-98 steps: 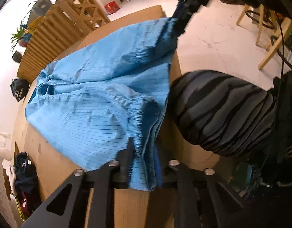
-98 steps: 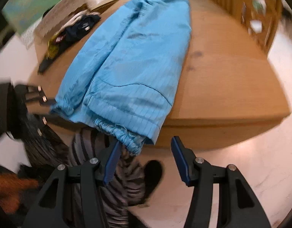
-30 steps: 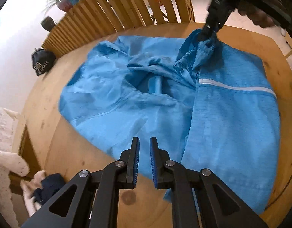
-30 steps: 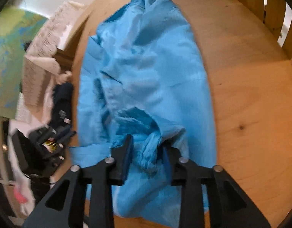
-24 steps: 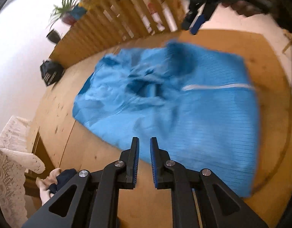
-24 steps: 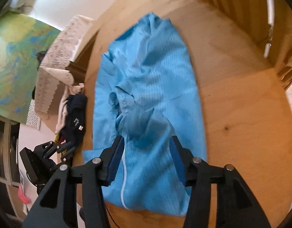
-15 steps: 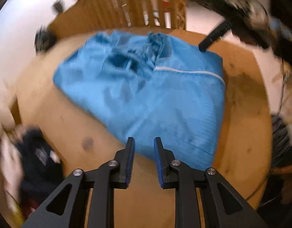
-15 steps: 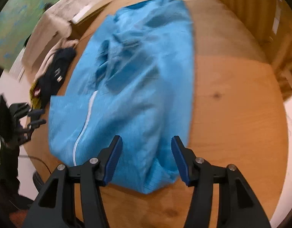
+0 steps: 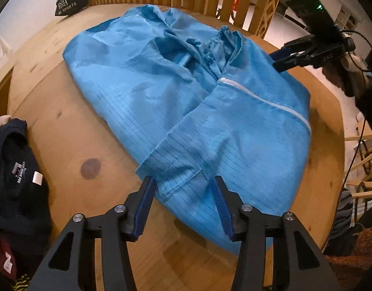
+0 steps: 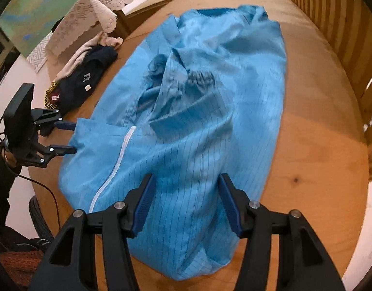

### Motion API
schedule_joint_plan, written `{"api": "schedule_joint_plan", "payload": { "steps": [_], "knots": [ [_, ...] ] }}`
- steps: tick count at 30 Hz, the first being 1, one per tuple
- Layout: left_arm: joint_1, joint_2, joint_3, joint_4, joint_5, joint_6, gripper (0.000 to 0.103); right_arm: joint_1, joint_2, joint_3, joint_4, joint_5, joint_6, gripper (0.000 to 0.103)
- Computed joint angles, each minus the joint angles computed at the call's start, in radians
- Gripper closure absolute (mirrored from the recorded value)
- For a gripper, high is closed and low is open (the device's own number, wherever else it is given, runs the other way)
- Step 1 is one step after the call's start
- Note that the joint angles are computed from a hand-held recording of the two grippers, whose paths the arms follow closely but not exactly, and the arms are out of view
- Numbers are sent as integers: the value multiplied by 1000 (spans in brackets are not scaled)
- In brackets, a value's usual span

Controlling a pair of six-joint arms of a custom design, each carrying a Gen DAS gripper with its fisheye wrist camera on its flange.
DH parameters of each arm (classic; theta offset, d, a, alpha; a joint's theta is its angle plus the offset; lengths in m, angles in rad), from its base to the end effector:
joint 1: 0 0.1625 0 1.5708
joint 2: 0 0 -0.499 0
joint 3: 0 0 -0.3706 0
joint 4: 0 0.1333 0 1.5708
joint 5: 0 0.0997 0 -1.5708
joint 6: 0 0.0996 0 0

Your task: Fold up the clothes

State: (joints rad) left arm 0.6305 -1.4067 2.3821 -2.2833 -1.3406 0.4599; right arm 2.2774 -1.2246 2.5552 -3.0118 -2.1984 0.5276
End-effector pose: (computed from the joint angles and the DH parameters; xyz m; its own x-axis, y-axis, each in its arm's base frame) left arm -0.1992 -0.3385 0.2284 -0.1252 0.9887 -0.0821 0.9325 0.1456 0.3307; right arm 0.2942 -0.2294 0.2028 -0.8931 -0.0310 0.4488 -0.2265 0.8930 -0.3890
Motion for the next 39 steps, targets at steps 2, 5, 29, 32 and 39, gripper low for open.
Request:
{"api": "schedule_joint_plan", "payload": {
  "steps": [2, 5, 29, 32, 39],
  "knots": [
    [11, -9, -7, 15, 1, -35, 53, -15, -8, -2, 5, 2, -19, 50],
    [29, -11, -24, 41, -10, -68, 46, -53, -11, 12, -38, 29, -55, 50],
    [-76, 135, 22, -217, 70, 33, 85, -13, -75, 59, 108, 101, 188, 94],
    [-51, 166, 29, -226, 108, 18, 82, -40, -55, 42, 130, 81, 177, 84],
    [-61, 51, 31, -213, 162, 20, 63, 137, -111, -60, 364, -103, 292, 72]
  ]
}}
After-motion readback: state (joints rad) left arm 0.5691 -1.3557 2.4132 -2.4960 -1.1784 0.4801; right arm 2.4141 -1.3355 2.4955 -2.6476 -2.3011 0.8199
